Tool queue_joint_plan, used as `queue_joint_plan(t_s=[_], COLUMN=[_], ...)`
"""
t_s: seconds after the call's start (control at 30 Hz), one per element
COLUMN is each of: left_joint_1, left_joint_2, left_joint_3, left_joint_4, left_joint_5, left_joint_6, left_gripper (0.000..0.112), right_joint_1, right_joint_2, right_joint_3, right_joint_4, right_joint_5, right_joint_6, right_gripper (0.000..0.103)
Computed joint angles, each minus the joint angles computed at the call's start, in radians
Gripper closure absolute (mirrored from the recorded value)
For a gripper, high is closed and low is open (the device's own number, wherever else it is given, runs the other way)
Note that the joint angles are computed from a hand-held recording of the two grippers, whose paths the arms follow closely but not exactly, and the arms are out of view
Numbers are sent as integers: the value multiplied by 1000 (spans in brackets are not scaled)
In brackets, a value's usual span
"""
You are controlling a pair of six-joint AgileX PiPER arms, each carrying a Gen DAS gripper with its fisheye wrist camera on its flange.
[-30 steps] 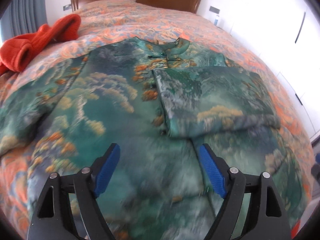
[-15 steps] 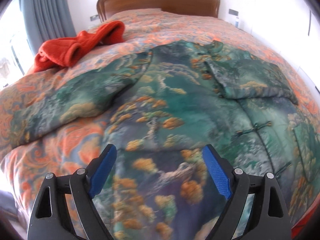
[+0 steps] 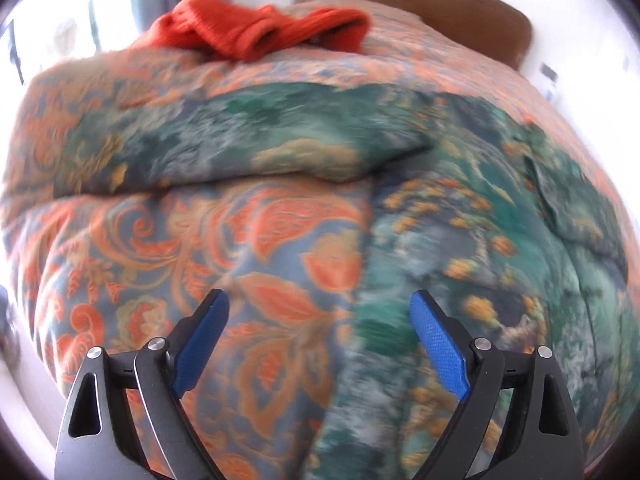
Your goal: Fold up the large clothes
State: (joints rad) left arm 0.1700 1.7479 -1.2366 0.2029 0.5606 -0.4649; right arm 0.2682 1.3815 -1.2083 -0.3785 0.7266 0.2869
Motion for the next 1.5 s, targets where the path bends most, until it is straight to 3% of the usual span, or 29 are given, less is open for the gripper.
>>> queue_joint_plan(t_s=[0.2,0.3,0.43,0.5,0.53,0.6,0.63,0.73,0.83,0.93,1.07,1.3,1.37,1.43,1.5], left_joint_1=[230,307,378,387,388,378,378,305,170,-18,-232,-458,-503,-531,-557], left_joint_2=[101,204,356,383,388,389,397,385,373,346,409,681,769,799,753], left_joint_3=[-109,-225,-420,-461,-470,-489,-512,-565,-679,-704,-851,-1202,-1304,-1287,-1119], left_joint_4=[-290,-335,-410,-401,-386,-301,-273,-5,295,585,719,599,545,514,546], left_joint_5=[-39,-24,59,49,38,34,50,98,185,221,288,416,484,502,461], left_joint_6=[188,160,129,59,23,-103,-133,-315,-324,-357,-227,127,217,259,219], left_gripper=[19,19,20,26,36,68,93,99,100,100,100,98,89,78,64], right_joint_1=[65,129,217,253,267,294,303,309,282,244,187,22,-25,-72,-115], right_joint_2=[-54,-80,-109,-117,-120,-125,-126,-134,-142,-155,-178,-237,-255,-270,-275], right_joint_3=[104,153,192,203,208,219,224,243,262,279,305,351,363,376,385], right_joint_4=[76,61,41,32,30,16,11,26,85,136,176,272,297,317,339], right_joint_5=[31,37,54,62,65,73,76,75,62,42,19,17,24,28,30], right_joint_6=[-51,-34,-1,14,17,32,37,40,8,-34,-63,-153,-185,-217,-250], right_gripper=[33,33,33,33,33,33,33,33,33,33,33,33,33,33,33])
